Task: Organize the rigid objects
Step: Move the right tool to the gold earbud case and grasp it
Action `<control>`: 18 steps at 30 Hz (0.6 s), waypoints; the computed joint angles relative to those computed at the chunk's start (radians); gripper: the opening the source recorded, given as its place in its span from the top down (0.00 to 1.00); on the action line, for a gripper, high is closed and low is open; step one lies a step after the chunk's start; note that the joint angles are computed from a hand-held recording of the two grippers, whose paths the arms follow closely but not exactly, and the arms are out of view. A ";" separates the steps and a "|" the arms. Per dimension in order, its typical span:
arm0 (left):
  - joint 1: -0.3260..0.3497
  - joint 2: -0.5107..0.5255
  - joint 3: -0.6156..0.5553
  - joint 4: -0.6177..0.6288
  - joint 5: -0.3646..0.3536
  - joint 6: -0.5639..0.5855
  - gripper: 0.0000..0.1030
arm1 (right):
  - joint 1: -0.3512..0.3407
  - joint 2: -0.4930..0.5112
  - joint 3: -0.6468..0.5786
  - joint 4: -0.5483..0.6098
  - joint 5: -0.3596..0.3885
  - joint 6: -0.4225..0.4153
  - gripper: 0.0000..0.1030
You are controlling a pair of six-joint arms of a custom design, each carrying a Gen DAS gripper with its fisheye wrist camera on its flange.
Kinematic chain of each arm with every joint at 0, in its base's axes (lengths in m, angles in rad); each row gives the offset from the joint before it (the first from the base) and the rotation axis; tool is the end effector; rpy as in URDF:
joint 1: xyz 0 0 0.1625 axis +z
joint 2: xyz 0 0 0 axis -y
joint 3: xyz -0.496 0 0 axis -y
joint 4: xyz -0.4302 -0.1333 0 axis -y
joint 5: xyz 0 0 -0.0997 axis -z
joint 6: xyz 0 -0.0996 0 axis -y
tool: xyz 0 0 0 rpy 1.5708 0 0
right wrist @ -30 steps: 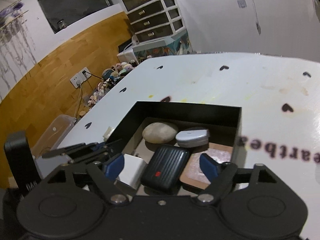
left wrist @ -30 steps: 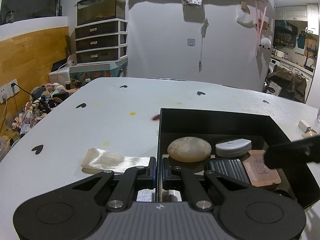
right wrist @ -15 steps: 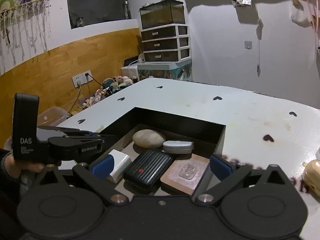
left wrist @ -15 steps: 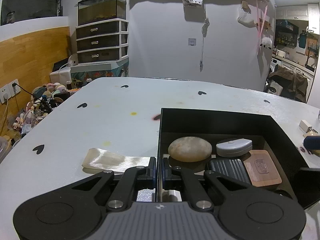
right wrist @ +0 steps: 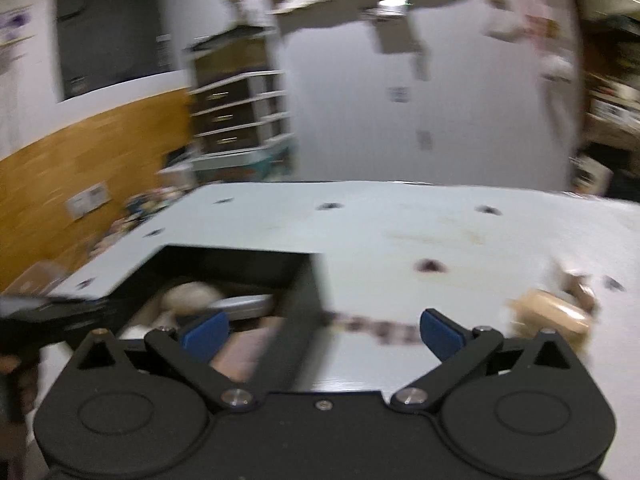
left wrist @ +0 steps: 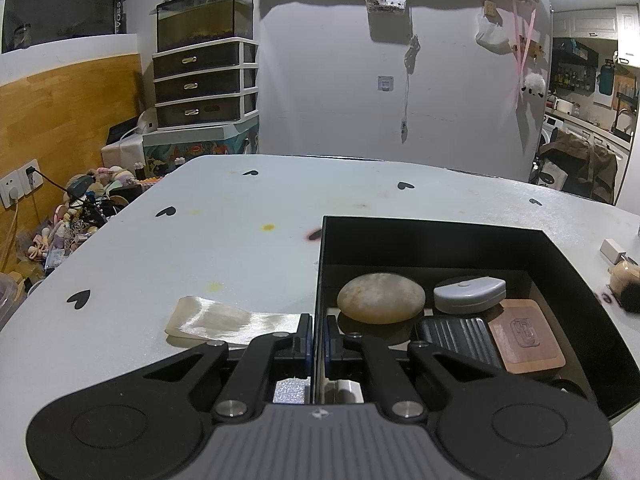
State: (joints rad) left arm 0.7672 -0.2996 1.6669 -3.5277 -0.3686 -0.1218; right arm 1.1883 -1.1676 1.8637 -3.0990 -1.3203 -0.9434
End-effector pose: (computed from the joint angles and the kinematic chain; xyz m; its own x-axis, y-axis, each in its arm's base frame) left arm -0.3207 -0.6235 -0.0868 -0.6916 -0.1700 -0.7020 0.5181 0.5604 -0.6461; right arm -0.1010 -0.6742 0.3516 -0.7712 -0.3933 0.5006 -0.6355 0.5218 -0.5691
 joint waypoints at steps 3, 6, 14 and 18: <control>0.000 0.000 0.000 0.000 -0.001 0.000 0.95 | 0.001 0.032 -0.033 -0.093 -0.081 0.096 0.00; 0.000 0.000 0.000 -0.001 -0.001 0.001 0.95 | 0.011 0.075 -0.080 -0.181 -0.192 0.184 0.00; 0.000 0.000 -0.001 0.001 -0.001 0.000 0.96 | 0.042 0.175 -0.269 -0.143 -0.406 0.391 0.01; 0.001 -0.001 0.001 0.000 -0.001 0.001 0.96 | 0.043 0.201 -0.351 -0.024 -0.446 0.540 0.06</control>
